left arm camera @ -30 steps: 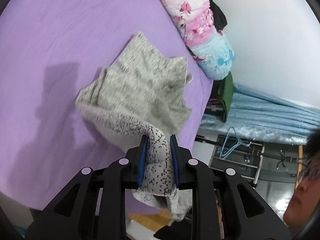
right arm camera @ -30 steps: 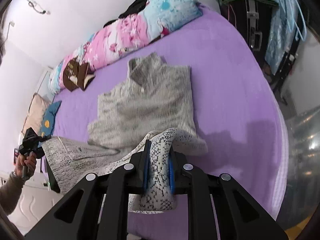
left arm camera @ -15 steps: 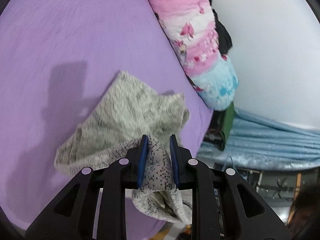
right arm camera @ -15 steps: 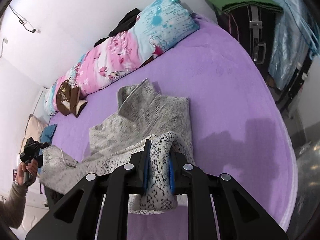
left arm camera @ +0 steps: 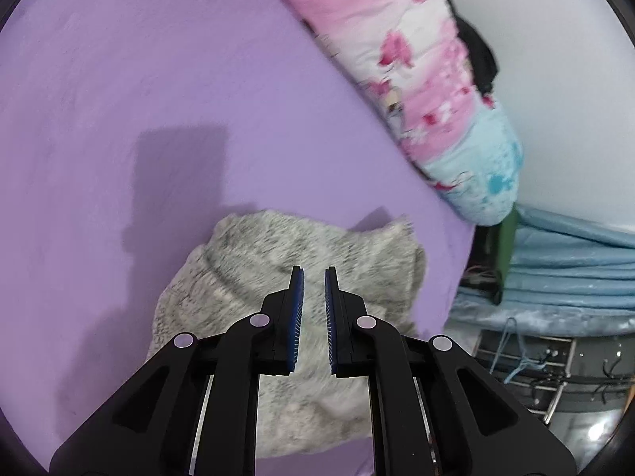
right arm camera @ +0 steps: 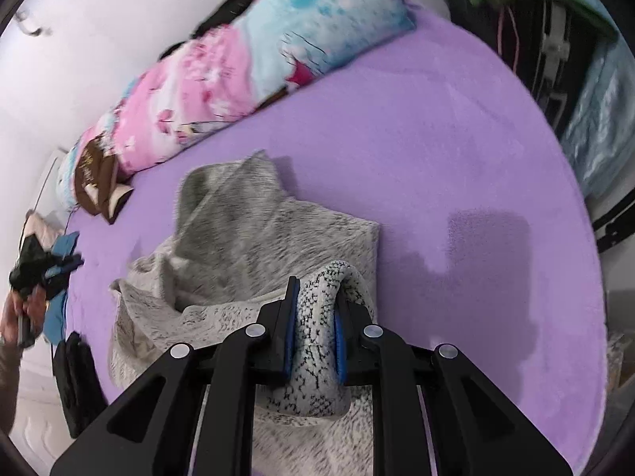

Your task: Fold large clothes

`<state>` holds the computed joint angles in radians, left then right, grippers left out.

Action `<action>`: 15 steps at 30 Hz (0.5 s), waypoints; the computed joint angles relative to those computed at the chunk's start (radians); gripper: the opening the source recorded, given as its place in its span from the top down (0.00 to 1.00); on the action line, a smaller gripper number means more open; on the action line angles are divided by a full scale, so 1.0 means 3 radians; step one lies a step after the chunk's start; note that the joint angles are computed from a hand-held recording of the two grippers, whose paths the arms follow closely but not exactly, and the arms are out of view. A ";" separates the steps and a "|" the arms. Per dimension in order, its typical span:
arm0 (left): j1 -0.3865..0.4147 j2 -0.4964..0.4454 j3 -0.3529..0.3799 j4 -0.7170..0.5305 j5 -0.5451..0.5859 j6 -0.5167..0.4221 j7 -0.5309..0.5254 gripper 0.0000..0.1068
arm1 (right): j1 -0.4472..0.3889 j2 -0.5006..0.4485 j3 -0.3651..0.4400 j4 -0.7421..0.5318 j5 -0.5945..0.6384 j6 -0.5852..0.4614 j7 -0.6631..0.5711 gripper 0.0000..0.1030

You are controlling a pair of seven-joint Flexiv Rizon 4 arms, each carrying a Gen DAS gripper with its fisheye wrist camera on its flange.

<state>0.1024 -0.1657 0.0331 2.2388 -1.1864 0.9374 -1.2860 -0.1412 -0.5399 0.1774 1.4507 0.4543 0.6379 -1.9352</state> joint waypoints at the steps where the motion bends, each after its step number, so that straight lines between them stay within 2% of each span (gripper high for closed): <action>1: 0.0003 -0.0008 0.0001 0.0032 -0.0018 -0.0016 0.0038 0.92 | 0.0023 -0.0052 -0.0018 -0.0024 -0.0029 0.0001 0.0023 0.86; 4: -0.0011 0.0014 0.0028 0.0170 0.0046 0.0038 0.0065 0.91 | 0.0049 -0.0223 -0.0065 -0.0131 -0.0113 -0.0112 0.0197 0.86; 6: 0.0002 0.0020 0.0041 0.0244 0.0037 0.0027 0.0080 0.87 | 0.0006 -0.0277 -0.0051 -0.0196 -0.0102 -0.0218 0.0286 0.85; 9: 0.0024 0.0026 0.0068 0.0334 0.0114 0.0009 0.0094 0.86 | -0.0063 -0.0249 -0.0004 -0.0225 -0.0038 -0.0325 0.0318 0.80; 10: 0.0028 0.0033 0.0072 0.0353 0.0147 0.0010 0.0104 0.79 | -0.0067 -0.0226 0.0005 -0.0210 -0.0040 -0.0327 0.0282 0.77; 11: 0.0027 0.0048 0.0082 0.0380 0.0200 0.0034 0.0100 0.73 | -0.0091 -0.0210 0.0026 -0.0220 -0.0008 -0.0383 0.0254 0.65; 12: 0.0024 0.0062 0.0086 0.0403 0.0233 0.0069 0.0099 0.59 | -0.0096 -0.0199 0.0029 -0.0228 0.0019 -0.0402 0.0261 0.35; 13: 0.0018 0.0084 0.0083 0.0437 0.0226 0.0103 0.0133 0.50 | -0.0045 -0.0136 -0.0022 -0.0154 -0.0019 -0.0275 0.0346 0.18; 14: 0.0012 0.0101 0.0074 0.0460 0.0191 0.0118 0.0176 0.50 | -0.0031 -0.0063 -0.0048 -0.0068 0.0012 -0.0064 0.0405 0.06; 15: 0.0009 0.0120 0.0075 0.0481 0.0186 0.0118 0.0195 0.50 | -0.0089 -0.0046 -0.0016 -0.0088 0.0122 -0.0019 0.0398 0.06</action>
